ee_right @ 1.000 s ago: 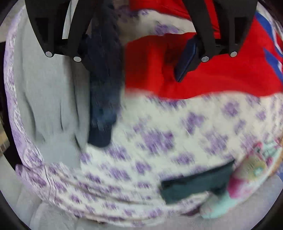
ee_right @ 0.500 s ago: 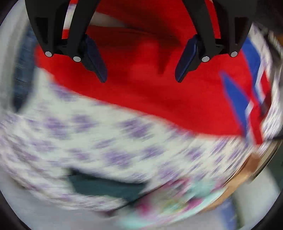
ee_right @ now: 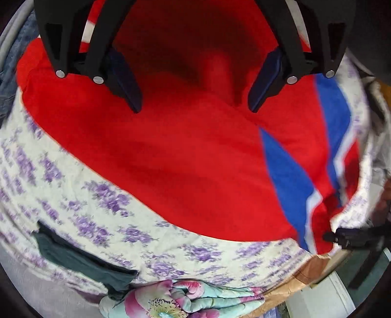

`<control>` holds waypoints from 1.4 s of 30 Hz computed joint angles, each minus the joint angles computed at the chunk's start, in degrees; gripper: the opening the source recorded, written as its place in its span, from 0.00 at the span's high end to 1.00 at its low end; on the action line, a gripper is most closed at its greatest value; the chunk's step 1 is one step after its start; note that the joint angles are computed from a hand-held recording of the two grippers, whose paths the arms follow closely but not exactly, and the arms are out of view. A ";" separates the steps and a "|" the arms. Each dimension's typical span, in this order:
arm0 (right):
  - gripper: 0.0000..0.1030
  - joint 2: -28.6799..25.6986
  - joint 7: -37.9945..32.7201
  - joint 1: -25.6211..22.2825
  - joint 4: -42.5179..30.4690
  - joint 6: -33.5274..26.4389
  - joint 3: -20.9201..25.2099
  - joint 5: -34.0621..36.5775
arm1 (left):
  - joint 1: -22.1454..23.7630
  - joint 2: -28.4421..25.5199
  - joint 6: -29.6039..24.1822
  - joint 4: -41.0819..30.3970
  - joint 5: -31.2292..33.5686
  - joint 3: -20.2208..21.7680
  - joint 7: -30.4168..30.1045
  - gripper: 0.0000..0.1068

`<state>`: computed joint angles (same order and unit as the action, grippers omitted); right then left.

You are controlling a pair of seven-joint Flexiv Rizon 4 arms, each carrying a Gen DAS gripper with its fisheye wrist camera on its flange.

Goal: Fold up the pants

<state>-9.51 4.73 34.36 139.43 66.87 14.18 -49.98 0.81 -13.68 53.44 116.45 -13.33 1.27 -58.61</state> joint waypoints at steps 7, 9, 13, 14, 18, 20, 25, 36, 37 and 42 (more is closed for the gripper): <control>0.95 -2.61 -3.01 -0.99 -2.07 4.08 -2.68 -5.24 | -0.14 -1.87 0.15 -2.50 -4.18 -1.55 -2.64 0.90; 0.97 0.05 -0.86 -2.08 -1.61 4.63 -4.54 -9.91 | -0.04 -1.95 0.88 -3.03 -5.70 -2.02 -2.02 0.91; 0.97 4.26 1.04 -8.21 -2.30 6.56 -6.46 -15.34 | 0.17 -3.82 0.87 -7.12 -7.82 -2.68 -3.18 0.90; 0.97 4.40 0.08 -9.54 -3.25 6.16 -6.57 -15.95 | 0.36 -4.51 0.30 -8.28 -9.12 -3.05 -3.79 0.90; 0.86 1.17 -4.62 -11.72 -9.80 -2.29 -6.70 -15.19 | -1.23 -10.11 -0.29 -15.49 -8.52 -3.04 -10.58 0.69; 0.24 -1.91 -8.45 -11.01 -13.27 -10.60 -5.88 -6.98 | -3.77 -12.75 -1.94 -19.65 -2.01 -0.22 -16.36 0.31; 0.26 3.44 3.01 -11.83 -7.83 -15.63 -6.17 -10.32 | -4.57 -12.03 3.11 -18.60 9.59 2.02 -19.27 0.25; 0.25 12.58 0.85 -8.51 5.74 -12.86 4.72 3.59 | -1.39 -3.24 17.33 0.67 14.38 2.68 -11.51 0.21; 0.26 11.86 0.84 -8.00 5.97 -11.61 4.59 3.73 | -0.62 -2.55 17.23 2.29 12.18 1.44 -9.88 0.21; 0.40 4.45 -7.21 -3.25 1.12 -20.87 4.57 7.60 | -0.98 -0.78 12.86 4.43 7.66 0.57 -9.09 0.21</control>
